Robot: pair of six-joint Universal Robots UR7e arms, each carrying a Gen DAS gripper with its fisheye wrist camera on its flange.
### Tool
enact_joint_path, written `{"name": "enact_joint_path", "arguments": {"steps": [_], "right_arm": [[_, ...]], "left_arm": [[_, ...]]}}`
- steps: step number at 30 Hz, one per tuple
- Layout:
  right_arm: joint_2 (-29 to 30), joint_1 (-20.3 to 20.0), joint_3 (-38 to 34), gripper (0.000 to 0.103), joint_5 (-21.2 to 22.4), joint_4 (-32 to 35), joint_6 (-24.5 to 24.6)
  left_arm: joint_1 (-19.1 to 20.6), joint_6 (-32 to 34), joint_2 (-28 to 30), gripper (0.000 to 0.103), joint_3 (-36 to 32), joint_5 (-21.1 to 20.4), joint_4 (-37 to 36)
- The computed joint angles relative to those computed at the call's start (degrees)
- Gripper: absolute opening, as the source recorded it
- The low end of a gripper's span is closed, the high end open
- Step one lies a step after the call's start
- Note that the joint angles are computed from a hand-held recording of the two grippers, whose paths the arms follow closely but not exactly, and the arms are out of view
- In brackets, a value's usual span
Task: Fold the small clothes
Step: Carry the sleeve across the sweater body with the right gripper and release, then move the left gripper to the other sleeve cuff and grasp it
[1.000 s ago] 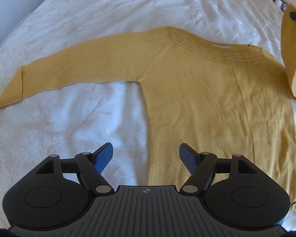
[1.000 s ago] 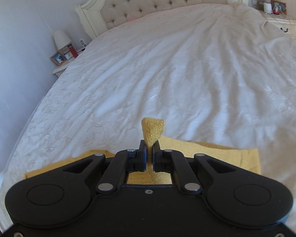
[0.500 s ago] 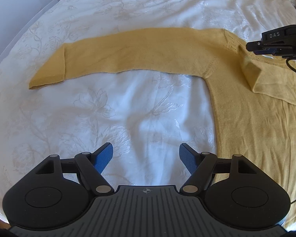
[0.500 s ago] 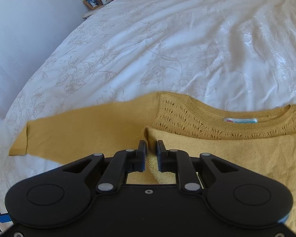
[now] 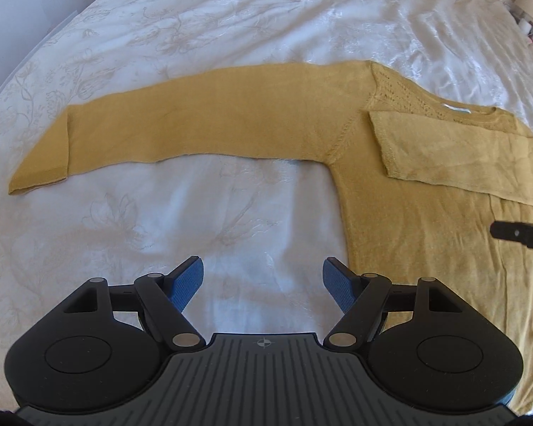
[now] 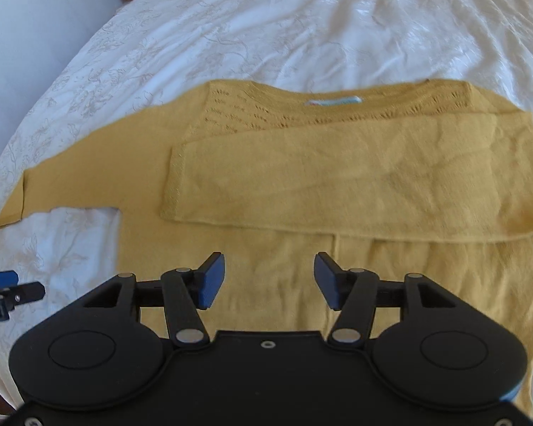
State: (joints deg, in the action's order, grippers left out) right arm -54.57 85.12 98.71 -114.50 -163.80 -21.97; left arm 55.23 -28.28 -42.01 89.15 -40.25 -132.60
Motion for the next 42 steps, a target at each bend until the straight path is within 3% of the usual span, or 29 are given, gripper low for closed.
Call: {"name": "enact_joint_path", "arguments": {"steps": [9,14,16,19,22,24,26,29,32,34,36,37,40,42], "right_arm": [[-13.5,-8.5,13.5,0.061,-7.9,-1.1,4.9],[-17.4,-10.4,16.5,0.059,-6.3,-1.3,4.4],[-17.4,-10.3,16.6,0.062,-6.0,-1.4,3.3],[-16.9,-10.2,16.4,0.071,-6.0,-0.9,1.1],[-15.6,-9.9,16.6,0.081,-6.9,-1.4,-1.9],[-14.6,-9.8,16.7,0.093,-7.2,-2.1,-4.0],[-13.4,-9.6,16.6,0.103,-7.2,-2.3,-5.3],[-11.1,-9.0,15.7,0.103,-9.6,-3.1,-5.9],[-9.0,-8.3,14.7,0.103,-12.2,-3.3,-4.8],[-7.8,-7.7,14.5,0.103,-13.9,-4.4,-4.9],[-6.7,-7.0,14.3,0.103,-15.2,-4.8,-4.5],[-6.6,-6.9,14.1,0.103,-15.5,-4.1,-4.2],[-6.9,-6.4,12.9,0.102,-16.0,-0.9,-1.4],[-7.9,-6.0,13.2,0.096,-16.3,-1.2,-0.3]], "left_arm": [[-2.8,0.0,2.8,0.073,1.8,-4.0,1.4],[-3.6,-2.8,4.3,0.073,3.8,-4.3,4.3],[-3.3,-4.4,5.2,0.074,4.2,-3.8,5.9],[-3.4,-3.4,5.9,0.08,7.0,-1.4,0.3],[-3.6,-4.8,6.3,0.094,9.3,1.2,-4.4],[-3.4,-6.3,6.1,0.103,10.7,1.9,-6.9],[-3.1,-5.4,5.8,0.103,12.6,2.0,-11.4],[-2.5,-3.8,5.2,0.103,15.2,1.5,-17.2],[-2.2,-3.1,4.2,0.103,15.9,0.6,-17.0],[-1.9,-1.9,3.8,0.101,14.8,-1.1,-15.2],[-1.6,0.8,2.1,0.079,15.5,-1.6,-16.7],[-1.5,1.5,1.4,0.076,15.9,-1.3,-17.2],[-1.2,4.1,-2.2,0.073,17.9,2.8,-19.1],[-0.6,6.5,-4.3,0.073,18.3,6.5,-20.5]]}}
